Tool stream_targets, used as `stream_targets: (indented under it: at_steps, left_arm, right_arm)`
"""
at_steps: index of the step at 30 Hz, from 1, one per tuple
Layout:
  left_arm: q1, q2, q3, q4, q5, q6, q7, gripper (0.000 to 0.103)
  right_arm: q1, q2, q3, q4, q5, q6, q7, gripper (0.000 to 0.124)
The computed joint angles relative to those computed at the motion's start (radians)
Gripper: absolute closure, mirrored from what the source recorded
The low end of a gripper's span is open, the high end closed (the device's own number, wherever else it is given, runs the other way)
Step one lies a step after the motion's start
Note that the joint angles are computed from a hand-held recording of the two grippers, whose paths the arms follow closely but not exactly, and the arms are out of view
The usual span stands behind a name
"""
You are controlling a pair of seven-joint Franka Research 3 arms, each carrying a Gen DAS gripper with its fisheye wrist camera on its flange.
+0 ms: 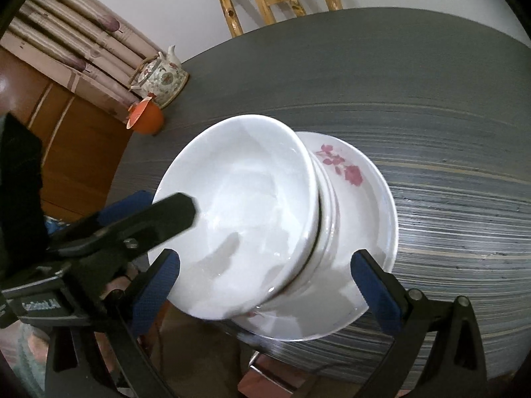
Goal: Organize plates and bowls
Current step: 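Open both grippers and pull them back from the stacked dishes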
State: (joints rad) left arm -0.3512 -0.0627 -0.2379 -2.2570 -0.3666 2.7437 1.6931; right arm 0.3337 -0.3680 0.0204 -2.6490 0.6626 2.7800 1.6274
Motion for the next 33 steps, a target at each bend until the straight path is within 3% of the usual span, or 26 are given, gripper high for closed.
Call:
stream_targets:
  at_steps: [4, 7, 10, 14, 17, 19, 22, 27, 33]
  left_arm:
    - [-0.007, -0.087, 0.016, -0.096, -0.012, 0.067, 0.002, 0.0]
    - [-0.037, -0.15, 0.058, -0.153, -0.054, 0.083, 0.043, 0.0]
    - [-0.028, -0.206, 0.056, -0.219, 0.04, 0.139, -0.021, 0.0]
    - [0.026, -0.272, 0.007, -0.306, 0.231, 0.198, -0.133, 0.0]
    - [0.056, -0.302, -0.022, -0.361, 0.33, 0.237, -0.206, 0.0]
    - [0.039, -0.304, -0.008, -0.375, 0.355, 0.236, -0.226, 0.0]
    - [0.002, -0.308, 0.024, -0.383, 0.383, 0.209, -0.249, 0.0]
    - [0.047, -0.321, -0.009, -0.403, 0.507, 0.226, -0.366, 0.0]
    - [0.029, -0.331, 0.013, -0.414, 0.575, 0.209, -0.428, 0.0]
  right_arm:
    - [-0.05, -0.054, 0.055, -0.034, -0.1, 0.008, 0.092, 0.021]
    - [-0.069, -0.111, 0.079, -0.066, -0.162, 0.003, 0.163, 0.021]
    - [-0.092, -0.177, 0.109, -0.104, -0.231, -0.015, 0.228, 0.021]
    - [-0.128, -0.266, 0.173, -0.158, -0.327, -0.025, 0.347, 0.021]
    - [-0.19, -0.336, 0.262, -0.192, -0.433, -0.042, 0.473, 0.021]
    - [-0.22, -0.383, 0.317, -0.21, -0.496, -0.058, 0.545, 0.021]
    - [-0.22, -0.429, 0.345, -0.236, -0.551, -0.073, 0.616, 0.021]
    - [-0.258, -0.474, 0.418, -0.247, -0.657, -0.122, 0.749, 0.021]
    - [-0.295, -0.568, 0.518, -0.242, -0.826, -0.155, 0.864, 0.021]
